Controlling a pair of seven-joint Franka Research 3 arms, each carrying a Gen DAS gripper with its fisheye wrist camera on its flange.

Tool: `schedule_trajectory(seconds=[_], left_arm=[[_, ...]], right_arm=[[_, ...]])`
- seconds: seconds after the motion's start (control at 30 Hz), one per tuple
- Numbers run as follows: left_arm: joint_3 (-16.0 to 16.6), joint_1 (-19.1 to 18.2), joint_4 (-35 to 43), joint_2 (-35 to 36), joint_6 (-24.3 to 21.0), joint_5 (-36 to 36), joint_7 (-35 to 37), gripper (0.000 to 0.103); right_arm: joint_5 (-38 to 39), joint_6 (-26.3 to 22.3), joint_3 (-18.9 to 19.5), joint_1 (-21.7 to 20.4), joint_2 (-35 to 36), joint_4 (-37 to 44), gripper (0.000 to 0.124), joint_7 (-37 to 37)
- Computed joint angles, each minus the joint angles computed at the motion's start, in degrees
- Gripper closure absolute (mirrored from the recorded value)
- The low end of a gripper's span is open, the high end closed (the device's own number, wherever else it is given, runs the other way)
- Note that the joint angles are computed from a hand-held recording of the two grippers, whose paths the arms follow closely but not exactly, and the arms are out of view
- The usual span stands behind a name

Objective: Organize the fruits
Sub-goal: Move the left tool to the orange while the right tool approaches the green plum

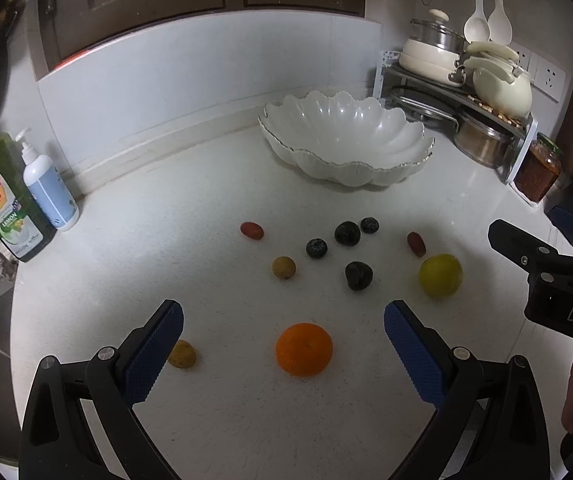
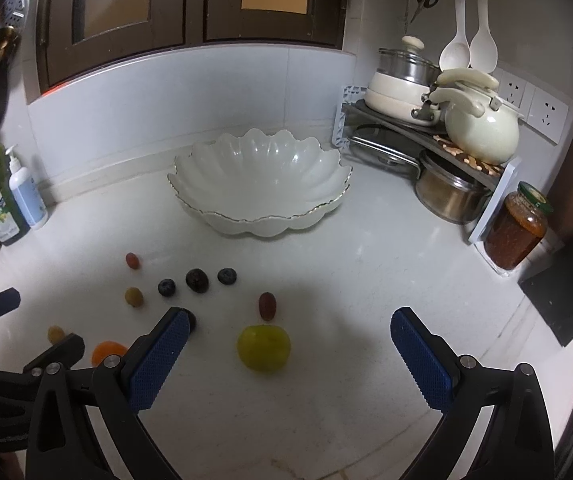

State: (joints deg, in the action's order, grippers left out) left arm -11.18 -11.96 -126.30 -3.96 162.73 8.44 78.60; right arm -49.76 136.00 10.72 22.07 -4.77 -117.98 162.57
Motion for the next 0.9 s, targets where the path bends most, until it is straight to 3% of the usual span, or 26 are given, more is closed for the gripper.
schedule_trajectory(seconds=[0.6,0.9], left_arm=[[-0.34,0.60,-1.48,3.24,3.72,3.20,-1.17,0.006],[-0.88,0.56,-0.61,5.69,3.41,1.90,1.16,0.017]], right_arm=[[-0.97,3.92,-1.64,0.87,3.87,-0.34,0.024,0.25],[0.22,5.39,-3.13,1.71,6.11,-0.05,0.029,-0.95]])
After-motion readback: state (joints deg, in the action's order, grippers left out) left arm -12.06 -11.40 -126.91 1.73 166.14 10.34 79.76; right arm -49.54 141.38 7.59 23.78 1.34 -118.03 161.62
